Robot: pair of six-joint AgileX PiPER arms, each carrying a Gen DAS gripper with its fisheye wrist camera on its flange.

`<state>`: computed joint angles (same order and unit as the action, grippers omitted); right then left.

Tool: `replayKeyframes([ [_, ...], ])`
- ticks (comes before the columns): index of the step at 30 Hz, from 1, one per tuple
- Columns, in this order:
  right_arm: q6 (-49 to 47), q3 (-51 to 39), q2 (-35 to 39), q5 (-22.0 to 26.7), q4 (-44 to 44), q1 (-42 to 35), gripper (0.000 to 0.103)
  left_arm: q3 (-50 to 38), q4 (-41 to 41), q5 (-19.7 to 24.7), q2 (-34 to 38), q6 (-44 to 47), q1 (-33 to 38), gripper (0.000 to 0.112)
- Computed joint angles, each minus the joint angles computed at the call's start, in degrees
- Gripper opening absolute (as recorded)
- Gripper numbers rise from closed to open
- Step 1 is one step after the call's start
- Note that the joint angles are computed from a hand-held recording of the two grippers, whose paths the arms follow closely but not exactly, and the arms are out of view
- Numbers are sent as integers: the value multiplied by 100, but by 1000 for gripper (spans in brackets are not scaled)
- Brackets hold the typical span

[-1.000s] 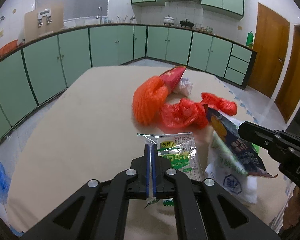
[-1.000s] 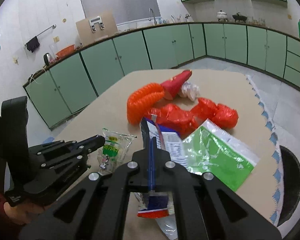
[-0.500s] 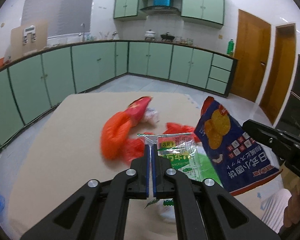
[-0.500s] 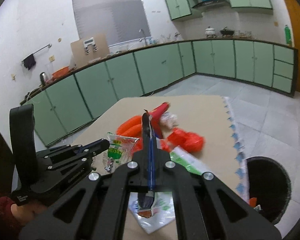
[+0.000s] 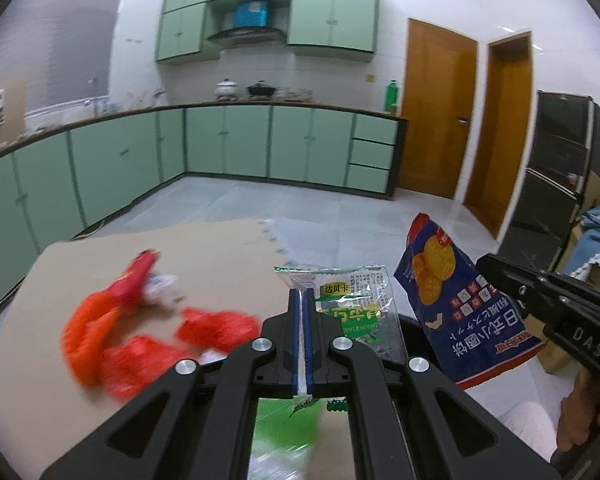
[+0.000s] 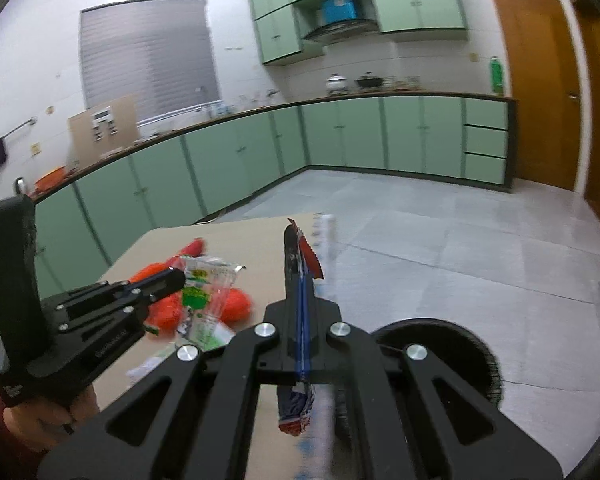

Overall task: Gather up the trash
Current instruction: 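Carry wrapper and snack bag over the black bin and open both tools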

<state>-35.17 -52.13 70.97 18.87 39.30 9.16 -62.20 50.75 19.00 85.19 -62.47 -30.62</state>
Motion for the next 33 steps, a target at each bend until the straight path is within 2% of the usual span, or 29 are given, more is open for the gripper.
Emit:
replayKeyframes([
  [7, -2189, 118, 363, 405, 1754, -1550, 0, -1279, -463, -74, 1266, 496, -455, 2],
  [10, -2990, 119, 716, 540, 2377, -2083, 0, -1964, -1075, -44, 1911, 1104, -562, 2],
  [17, -4374, -28, 1828, 573, 3615, -2732, 0, -3713, -2475, 476, 3385, 2538, -685, 2],
  [21, -4757, -214, 2434, 545, 3994, -2853, 0, -4460, -2910, 838, 3990, 2934, -715, 2],
  [25, -4623, -495, 2824, 459, 3958, -2813, 0, -5303, -3250, 1235, 4583, 3316, -731, 3],
  [27, -4621, -646, 3042, 363, 3985, -2771, 4, -5670, -3370, 1415, 4841, 3432, -744, 4],
  [29, -4502, -803, 3203, 323, 3902, -2761, 4, -6144, -3513, 1659, 5135, 3565, -735, 8],
  [33, -4359, -1022, 3506, 257, 3781, -2822, 4, -6761, -3670, 1991, 5504, 3715, -704, 11],
])
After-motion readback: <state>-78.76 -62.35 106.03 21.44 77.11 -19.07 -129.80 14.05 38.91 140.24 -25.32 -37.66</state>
